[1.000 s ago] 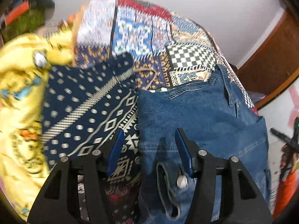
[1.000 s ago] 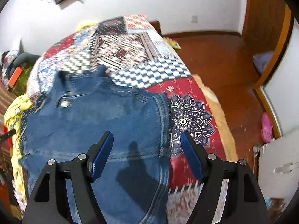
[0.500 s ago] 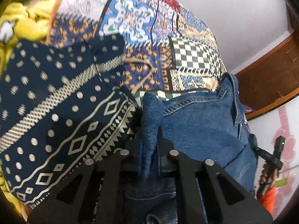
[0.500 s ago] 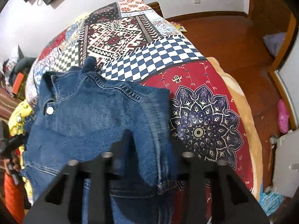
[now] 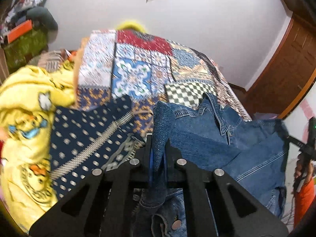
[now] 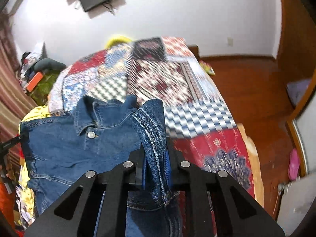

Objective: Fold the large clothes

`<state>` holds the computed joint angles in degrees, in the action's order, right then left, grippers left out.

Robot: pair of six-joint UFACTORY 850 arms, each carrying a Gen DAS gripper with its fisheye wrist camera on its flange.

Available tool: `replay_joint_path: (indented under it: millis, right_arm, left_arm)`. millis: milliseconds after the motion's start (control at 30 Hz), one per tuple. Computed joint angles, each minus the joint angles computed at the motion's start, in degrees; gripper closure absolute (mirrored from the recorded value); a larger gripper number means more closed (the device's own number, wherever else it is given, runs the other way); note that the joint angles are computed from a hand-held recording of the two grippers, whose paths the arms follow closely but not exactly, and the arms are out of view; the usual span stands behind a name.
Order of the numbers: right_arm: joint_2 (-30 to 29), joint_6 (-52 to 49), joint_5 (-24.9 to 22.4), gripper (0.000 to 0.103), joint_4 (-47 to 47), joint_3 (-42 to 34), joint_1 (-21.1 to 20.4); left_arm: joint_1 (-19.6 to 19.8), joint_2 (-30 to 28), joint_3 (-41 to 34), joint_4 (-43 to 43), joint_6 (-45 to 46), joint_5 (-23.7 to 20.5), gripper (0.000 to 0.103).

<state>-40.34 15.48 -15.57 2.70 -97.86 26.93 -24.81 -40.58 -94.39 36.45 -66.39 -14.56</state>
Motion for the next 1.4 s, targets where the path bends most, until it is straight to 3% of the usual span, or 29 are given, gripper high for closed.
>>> replay_joint_path:
  millis: [100, 233, 400, 567, 767, 900, 1000, 1067, 1133, 1200, 1267, 1367, 1400]
  right_arm:
    - [-2.5, 3.7, -0.4, 0.09, -5.1, -4.0, 0.8]
    - [-7.6, 7.8, -3.8, 0.09, -8.7, -10.0, 0.6]
    - [-11.5, 5.7, -7.2, 0.09, -3.9, -12.8, -0.9]
    - [-13.2, 3.2, -7.8, 0.086, -0.4, -12.9, -1.6]
    - [-12.2, 7.6, -12.0, 0.078, -3.8, -12.9, -1.2]
    - [-7.9, 8.3, -12.9, 0.073, -6.8, -9.0, -0.3]
    - [-2.3, 10.5, -10.2, 0.058, -11.6, -2.9, 0.9]
    - [2.4, 17.1, -8.1, 0.05, -19.7, 2.0, 2.3]
    - [5.5, 21.2, -7.5, 0.044, -25.2, 4.7, 3.3]
    - [9.0, 26.5, -6.8, 0.034, -31.2, 8.0, 4.5]
    - [12.2, 32.2, -5.7, 0.019, -37.0, 11.2, 5.6]
    - [17.4, 37.4, -3.4, 0.019, -41.9, 16.9, 6.8]
    - [18.3, 37.6, -2.9, 0.019, -41.8, 18.0, 7.0]
  left_arm:
    - [0.4, -1.6, -2.0, 3.3, -2.4, -3.5, 0.096]
    - [1.9, -5.4, -4.6, -3.5, 4.0, -5.6, 0.096]
    - [2.5, -9.4, -6.9, -5.6, 6.2, -6.6, 0.095]
    - [3.0, -13.4, -11.1, -13.8, 12.6, -10.3, 0.093]
    - [0.9, -10.9, -9.0, -8.0, 11.9, -15.2, 0.092]
    - [-0.5, -6.0, -4.3, -6.4, 11.3, -14.6, 0.09]
    - [-1.9, -1.1, 0.0, -2.3, 7.1, -13.2, 0.075]
    - [-3.3, 2.9, 3.8, 3.3, 1.6, -12.5, 0.052]
    - [-4.8, 6.3, 7.0, 9.4, -4.3, -12.6, 0.042]
    - [-6.1, 9.4, 9.9, 12.8, -7.6, -12.3, 0.039]
    - [-7.2, 12.2, 12.7, 15.2, -10.2, -12.0, 0.029]
    - [-9.5, 16.2, 17.5, 22.0, -18.6, -12.7, 0.013]
    - [-10.1, 17.4, 19.1, 23.6, -21.0, -12.7, 0.011]
